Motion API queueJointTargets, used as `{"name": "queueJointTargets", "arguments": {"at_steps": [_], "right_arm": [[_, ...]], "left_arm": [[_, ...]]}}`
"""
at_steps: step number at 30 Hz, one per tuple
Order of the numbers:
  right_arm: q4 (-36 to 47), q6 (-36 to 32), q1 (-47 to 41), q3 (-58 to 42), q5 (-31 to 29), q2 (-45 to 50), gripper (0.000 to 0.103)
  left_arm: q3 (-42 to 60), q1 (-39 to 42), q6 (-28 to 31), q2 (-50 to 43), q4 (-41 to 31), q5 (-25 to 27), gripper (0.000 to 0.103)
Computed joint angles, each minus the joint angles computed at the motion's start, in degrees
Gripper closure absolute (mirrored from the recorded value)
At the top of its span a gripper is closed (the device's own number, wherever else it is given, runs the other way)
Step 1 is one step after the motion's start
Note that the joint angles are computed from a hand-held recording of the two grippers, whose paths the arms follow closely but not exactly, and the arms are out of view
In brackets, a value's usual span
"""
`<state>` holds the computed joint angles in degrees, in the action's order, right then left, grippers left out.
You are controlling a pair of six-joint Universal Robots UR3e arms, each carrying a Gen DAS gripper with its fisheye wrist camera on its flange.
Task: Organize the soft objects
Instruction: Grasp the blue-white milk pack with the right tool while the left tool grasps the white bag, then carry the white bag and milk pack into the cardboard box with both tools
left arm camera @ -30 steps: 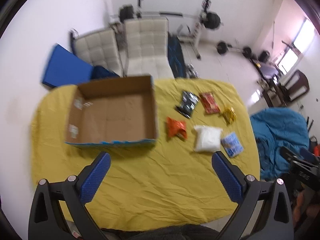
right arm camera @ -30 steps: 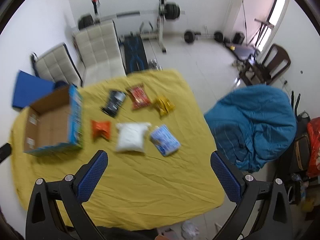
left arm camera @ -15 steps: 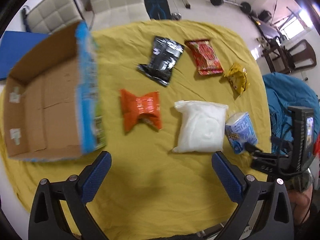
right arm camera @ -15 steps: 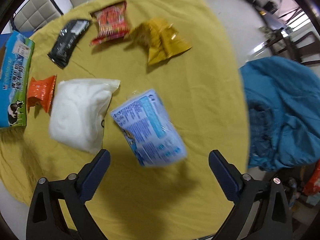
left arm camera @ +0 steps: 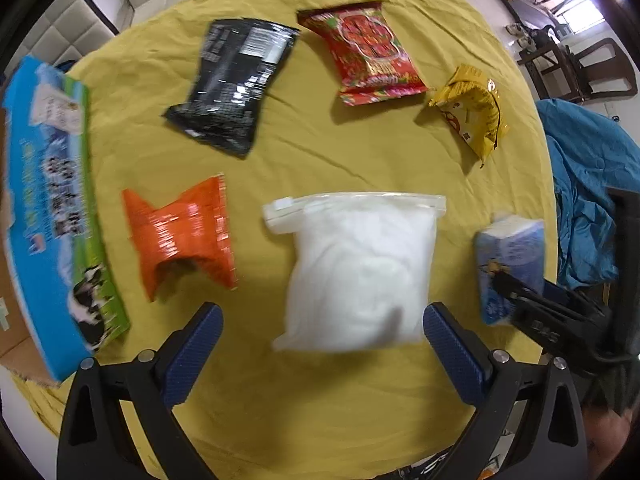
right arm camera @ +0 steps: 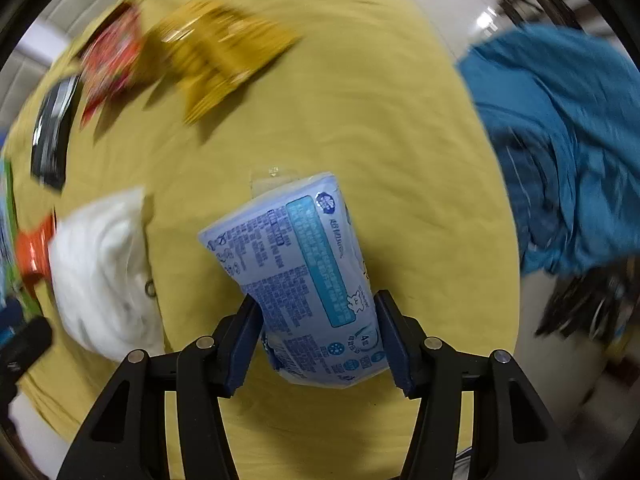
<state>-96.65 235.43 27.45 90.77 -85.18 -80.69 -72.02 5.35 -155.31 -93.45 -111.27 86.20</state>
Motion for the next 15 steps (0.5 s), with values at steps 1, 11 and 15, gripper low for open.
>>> {"name": "queueJointTargets", "arguments": {"at_steps": [1, 11, 15], "right_arm": [[-2.2, 1.0, -1.0, 3.9, 1.0, -2.3, 0.044], [-6.6, -3.5, -6.2, 13.9, 4.4, -8.5, 0.044], [-6.3, -4.4, -6.5, 13.3, 4.6, -7.6, 0.044]], "left_arm": [[0.0, -0.9, -0.6, -1.0, 0.4, 0.1, 0.0], [-3.8, -4.7, -5.1, -7.7, 4.1, 0.9, 0.002], [-6.7, -2.7, -4.4, -7.4, 4.9, -1.2, 0.015]]}}
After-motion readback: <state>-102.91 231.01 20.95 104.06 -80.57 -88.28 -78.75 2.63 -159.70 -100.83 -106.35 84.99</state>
